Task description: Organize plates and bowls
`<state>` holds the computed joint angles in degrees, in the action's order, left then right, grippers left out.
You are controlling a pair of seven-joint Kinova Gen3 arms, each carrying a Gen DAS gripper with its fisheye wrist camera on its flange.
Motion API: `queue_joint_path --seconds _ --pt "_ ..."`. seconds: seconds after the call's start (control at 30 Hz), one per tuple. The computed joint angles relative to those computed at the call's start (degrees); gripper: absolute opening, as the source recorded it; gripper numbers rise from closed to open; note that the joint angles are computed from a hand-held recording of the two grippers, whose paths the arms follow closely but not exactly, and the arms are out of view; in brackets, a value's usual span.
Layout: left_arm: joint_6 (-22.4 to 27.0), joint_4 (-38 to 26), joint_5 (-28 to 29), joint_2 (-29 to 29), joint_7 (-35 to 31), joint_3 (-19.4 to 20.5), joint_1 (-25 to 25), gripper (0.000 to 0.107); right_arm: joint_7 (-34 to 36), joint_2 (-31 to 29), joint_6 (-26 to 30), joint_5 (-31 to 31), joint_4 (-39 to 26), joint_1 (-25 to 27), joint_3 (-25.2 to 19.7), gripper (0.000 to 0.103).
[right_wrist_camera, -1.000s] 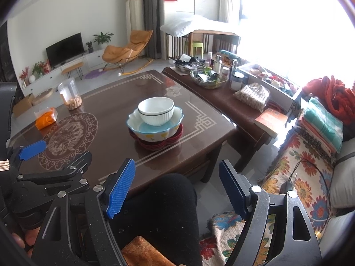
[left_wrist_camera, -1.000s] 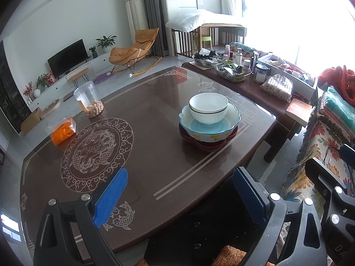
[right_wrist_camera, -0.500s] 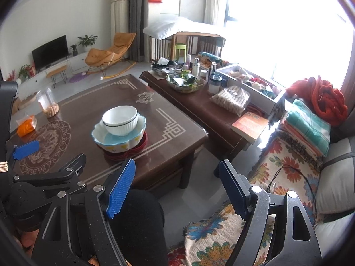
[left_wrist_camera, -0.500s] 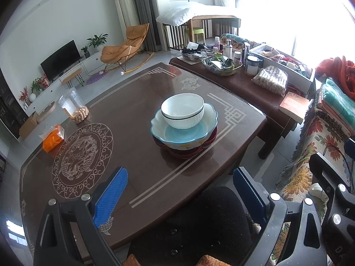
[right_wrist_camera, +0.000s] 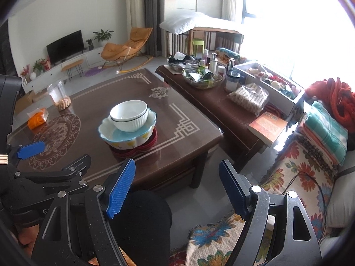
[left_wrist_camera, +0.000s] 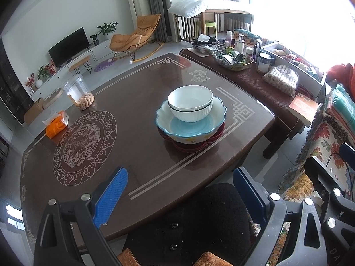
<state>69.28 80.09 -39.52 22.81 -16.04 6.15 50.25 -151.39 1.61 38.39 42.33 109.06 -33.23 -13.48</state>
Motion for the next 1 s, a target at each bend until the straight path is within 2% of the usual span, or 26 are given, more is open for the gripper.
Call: queue_joint_path --seconds 0.37,1.0 --pt "-1.6 2.4 0.6 -1.3 0.5 0.1 -1.4 0.096 3.2 1.3 -0.1 -2.4 -2.0 -0.4 0.4 0.080" --pt "-4.1 9.2 -0.5 -4.8 3.9 1.5 -3.6 0.096 4.4 3.1 1.4 -4.1 -3.5 -3.2 1.0 0.080"
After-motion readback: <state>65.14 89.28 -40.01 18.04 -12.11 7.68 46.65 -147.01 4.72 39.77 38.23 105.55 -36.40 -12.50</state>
